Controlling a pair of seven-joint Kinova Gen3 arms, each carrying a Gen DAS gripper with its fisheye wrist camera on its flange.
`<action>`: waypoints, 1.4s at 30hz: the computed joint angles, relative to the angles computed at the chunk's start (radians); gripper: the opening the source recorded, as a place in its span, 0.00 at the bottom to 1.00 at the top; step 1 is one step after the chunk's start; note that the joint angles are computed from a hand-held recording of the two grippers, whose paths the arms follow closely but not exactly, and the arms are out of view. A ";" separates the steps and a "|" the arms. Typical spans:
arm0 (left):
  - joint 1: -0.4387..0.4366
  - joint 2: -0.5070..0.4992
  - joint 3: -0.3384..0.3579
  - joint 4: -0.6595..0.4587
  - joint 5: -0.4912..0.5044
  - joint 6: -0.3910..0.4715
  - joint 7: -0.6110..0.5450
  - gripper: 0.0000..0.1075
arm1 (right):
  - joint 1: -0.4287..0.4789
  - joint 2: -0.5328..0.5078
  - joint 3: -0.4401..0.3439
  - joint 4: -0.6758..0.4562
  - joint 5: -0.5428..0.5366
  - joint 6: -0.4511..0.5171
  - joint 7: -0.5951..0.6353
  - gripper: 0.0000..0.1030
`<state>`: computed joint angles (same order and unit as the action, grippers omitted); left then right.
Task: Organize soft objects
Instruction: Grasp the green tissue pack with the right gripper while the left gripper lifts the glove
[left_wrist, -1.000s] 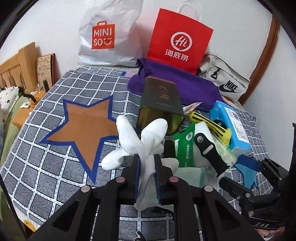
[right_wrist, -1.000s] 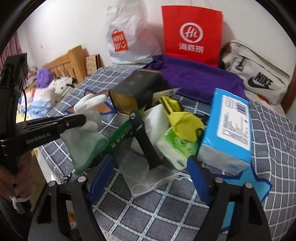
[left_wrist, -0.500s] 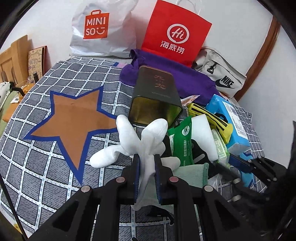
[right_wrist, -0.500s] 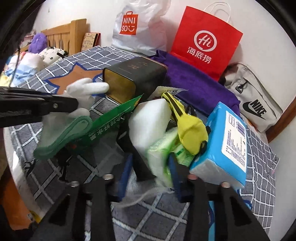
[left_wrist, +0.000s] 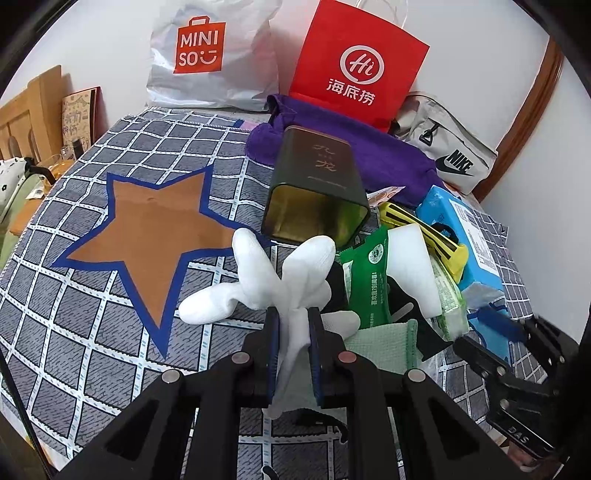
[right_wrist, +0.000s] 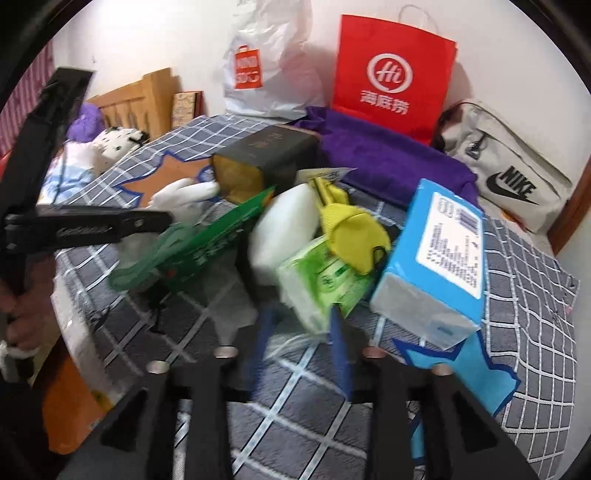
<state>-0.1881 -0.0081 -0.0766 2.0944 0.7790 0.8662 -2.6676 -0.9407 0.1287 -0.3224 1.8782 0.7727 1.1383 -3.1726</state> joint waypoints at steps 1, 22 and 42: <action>0.002 -0.001 0.001 0.000 -0.002 -0.001 0.001 0.13 | 0.000 0.012 0.003 -0.005 0.012 0.007 0.001 0.47; 0.016 -0.017 0.004 0.030 0.020 -0.019 -0.005 0.13 | 0.061 -0.219 -0.114 0.178 -0.087 -0.089 -0.174 0.24; 0.048 -0.164 -0.065 -0.017 -0.013 0.068 0.074 0.13 | 0.196 -0.338 -0.242 0.272 -0.116 -0.118 -0.329 0.21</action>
<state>-0.1400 -0.1723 -0.1420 2.0771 0.7661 0.9342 -2.5933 -0.7446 -0.2096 -0.5647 2.1500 0.6569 1.0206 -3.5016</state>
